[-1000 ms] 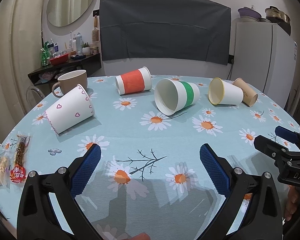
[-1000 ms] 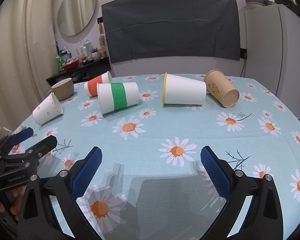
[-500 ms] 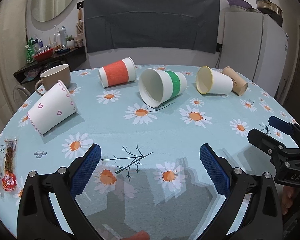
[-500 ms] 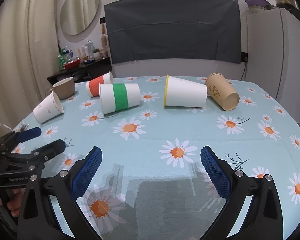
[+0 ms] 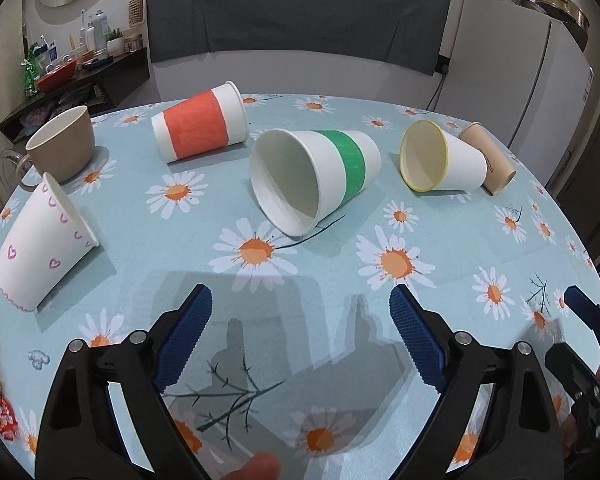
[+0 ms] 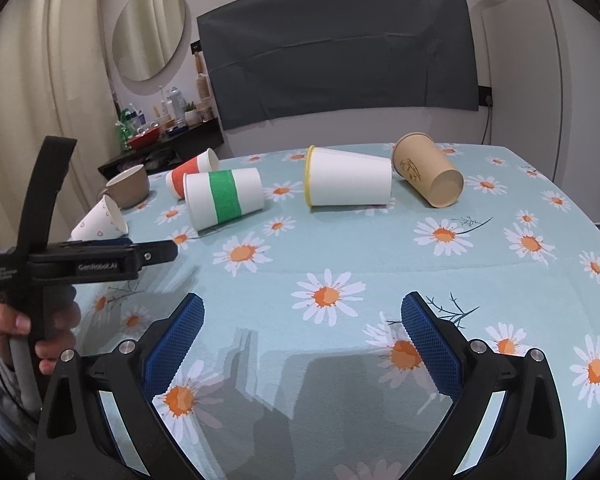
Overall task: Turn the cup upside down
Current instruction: 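Move the left tool to the green-banded white cup and grasp its rim, then lift the green-banded cup with the left tool and set it down mouth-first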
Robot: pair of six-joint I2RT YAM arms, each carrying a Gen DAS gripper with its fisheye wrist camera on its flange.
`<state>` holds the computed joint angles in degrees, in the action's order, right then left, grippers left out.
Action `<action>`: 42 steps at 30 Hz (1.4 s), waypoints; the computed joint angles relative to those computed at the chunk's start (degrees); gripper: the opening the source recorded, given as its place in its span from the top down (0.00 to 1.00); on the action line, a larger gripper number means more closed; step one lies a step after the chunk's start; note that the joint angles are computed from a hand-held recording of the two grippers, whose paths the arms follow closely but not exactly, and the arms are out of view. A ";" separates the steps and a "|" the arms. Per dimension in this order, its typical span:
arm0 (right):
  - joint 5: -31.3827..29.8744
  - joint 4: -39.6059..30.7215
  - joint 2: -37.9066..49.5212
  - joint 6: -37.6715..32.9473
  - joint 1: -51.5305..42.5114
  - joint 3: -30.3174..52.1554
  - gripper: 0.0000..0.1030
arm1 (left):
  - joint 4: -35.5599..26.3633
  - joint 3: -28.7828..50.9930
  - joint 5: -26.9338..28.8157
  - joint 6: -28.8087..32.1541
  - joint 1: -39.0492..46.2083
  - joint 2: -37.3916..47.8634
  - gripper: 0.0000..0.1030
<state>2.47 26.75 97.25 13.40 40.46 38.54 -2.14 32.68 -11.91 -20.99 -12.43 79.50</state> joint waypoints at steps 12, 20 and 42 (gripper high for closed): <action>-5.55 2.46 0.06 -0.71 -3.79 -0.97 0.08 | -5.00 15.46 9.73 1.33 5.31 14.78 0.42; -13.42 5.33 1.11 1.77 -7.51 -1.58 0.08 | -3.20 17.33 6.88 0.92 3.14 17.17 0.89; -10.72 3.59 1.05 0.60 -6.27 -0.90 0.08 | -7.44 -2.38 -0.17 1.97 -15.95 -5.98 0.93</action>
